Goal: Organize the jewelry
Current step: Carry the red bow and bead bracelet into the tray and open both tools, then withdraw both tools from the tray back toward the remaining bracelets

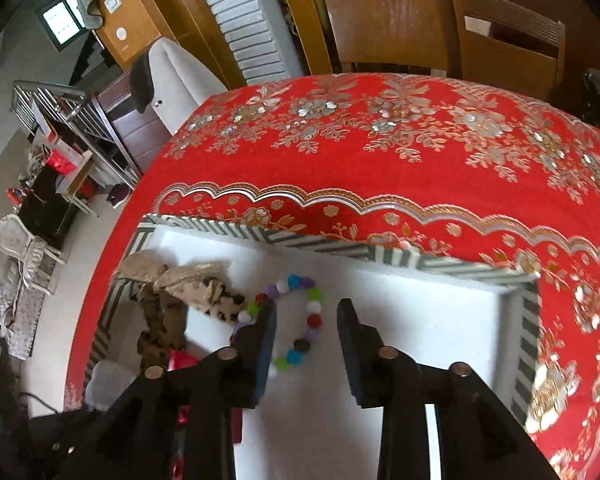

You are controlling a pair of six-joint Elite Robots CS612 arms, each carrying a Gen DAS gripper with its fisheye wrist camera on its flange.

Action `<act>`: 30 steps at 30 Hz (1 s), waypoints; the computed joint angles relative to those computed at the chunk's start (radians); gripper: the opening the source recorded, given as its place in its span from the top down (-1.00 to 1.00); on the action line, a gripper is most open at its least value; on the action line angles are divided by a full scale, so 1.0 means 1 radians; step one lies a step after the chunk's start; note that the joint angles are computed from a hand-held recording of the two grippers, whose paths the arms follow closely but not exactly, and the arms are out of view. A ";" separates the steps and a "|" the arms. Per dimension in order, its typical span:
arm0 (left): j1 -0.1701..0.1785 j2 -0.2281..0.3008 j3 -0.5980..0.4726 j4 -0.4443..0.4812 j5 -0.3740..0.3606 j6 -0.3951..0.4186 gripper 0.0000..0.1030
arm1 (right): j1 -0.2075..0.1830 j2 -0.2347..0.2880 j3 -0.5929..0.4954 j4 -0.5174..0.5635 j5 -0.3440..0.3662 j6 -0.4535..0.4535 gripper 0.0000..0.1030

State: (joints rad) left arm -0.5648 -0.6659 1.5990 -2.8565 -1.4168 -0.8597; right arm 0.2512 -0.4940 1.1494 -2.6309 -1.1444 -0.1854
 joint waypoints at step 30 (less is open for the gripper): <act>-0.115 -0.120 0.128 0.000 0.227 -0.015 0.11 | -0.089 -0.269 0.525 -0.369 0.029 0.073 0.21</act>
State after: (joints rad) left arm -0.6794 -0.7860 1.7272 -2.8566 -1.1896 -0.8744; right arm 0.1625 -0.7628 1.6747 -2.9996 -1.1157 -0.1122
